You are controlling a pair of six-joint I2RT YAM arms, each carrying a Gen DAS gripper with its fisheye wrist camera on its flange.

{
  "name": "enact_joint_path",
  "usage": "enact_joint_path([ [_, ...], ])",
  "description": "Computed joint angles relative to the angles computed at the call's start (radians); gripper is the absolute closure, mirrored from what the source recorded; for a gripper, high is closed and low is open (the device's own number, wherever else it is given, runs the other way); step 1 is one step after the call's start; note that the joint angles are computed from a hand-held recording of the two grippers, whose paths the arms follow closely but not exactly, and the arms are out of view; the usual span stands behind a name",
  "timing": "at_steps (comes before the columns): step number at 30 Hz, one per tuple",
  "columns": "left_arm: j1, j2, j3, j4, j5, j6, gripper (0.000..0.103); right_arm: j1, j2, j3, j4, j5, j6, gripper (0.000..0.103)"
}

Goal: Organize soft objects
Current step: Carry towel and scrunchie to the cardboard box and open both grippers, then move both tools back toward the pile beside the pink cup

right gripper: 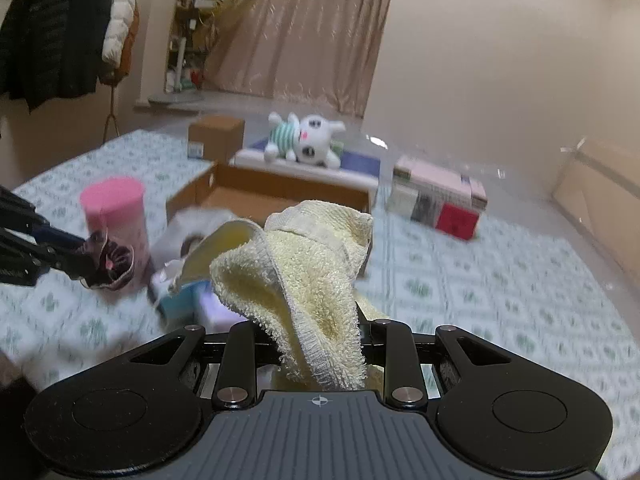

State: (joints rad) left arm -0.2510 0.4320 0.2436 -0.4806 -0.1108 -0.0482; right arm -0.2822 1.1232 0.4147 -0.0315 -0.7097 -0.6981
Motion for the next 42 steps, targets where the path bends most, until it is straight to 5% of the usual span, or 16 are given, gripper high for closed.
enact_joint_path([
  [8,0.296,0.478,0.299,0.216,0.224,0.220,0.083,0.240,0.294,0.340,0.022,0.148,0.112,0.076],
  [19,0.439,1.156,0.745,0.335,0.258,0.322,0.082,0.439,0.895,1.049,-0.191,0.306,0.286,0.076],
  [30,0.475,1.540,1.050,0.318,0.241,0.341,0.077,0.497,1.376,1.694,-0.465,0.357,0.423,0.075],
  [32,0.473,1.580,1.087,0.311,0.233,0.344,0.071,0.496,1.436,1.778,-0.508,0.343,0.441,0.059],
  [35,0.473,1.621,1.122,0.301,0.224,0.328,0.039,0.489,1.463,1.795,-0.484,0.312,0.482,0.023],
  [42,0.491,1.559,1.051,0.320,0.243,0.318,0.038,0.468,1.345,1.603,-0.394,0.301,0.461,0.023],
])
